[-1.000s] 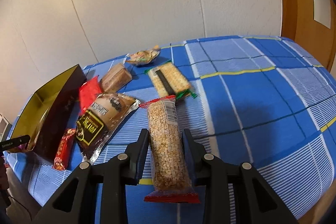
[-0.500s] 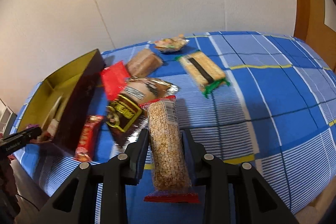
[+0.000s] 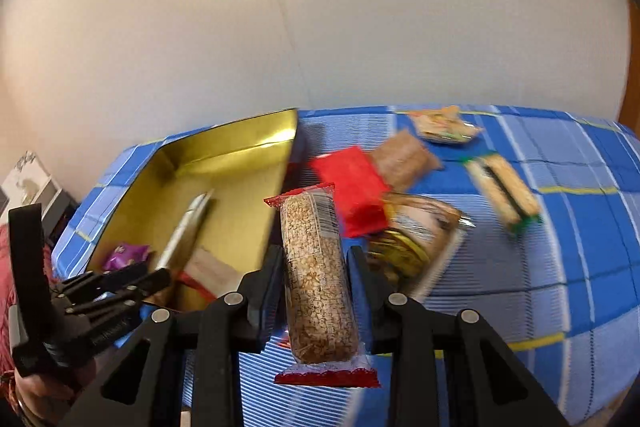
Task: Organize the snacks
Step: 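Lower the clear oat bar into the gold tray and open the right gripper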
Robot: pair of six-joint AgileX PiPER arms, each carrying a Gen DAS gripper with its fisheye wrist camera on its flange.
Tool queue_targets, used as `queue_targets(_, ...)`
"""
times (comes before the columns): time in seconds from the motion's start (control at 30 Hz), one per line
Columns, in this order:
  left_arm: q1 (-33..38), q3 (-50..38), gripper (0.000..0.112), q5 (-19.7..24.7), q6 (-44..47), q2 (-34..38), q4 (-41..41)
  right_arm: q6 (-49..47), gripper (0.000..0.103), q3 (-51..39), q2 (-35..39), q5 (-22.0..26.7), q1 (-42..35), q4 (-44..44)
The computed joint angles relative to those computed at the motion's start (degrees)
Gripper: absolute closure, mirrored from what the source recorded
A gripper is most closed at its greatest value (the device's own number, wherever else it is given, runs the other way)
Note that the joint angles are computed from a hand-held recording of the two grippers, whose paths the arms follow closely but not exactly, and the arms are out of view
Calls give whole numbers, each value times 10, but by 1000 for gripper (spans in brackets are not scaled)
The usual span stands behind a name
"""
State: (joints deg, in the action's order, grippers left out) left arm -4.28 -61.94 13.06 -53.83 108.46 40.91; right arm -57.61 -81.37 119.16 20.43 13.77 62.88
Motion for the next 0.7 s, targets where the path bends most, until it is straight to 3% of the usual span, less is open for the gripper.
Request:
queue_targets(0.5,10,5,75,-5,41,-8,-45,322,70,-123,69,-1,103,-336)
queue_targets(0.63,11,4,75,-2,42,-8,-49,460,70,-146,86,-7,124,-485)
queue_targets(0.7,10,3,74,0,42,-7,-49,483,70,-159,95,2,122,-504)
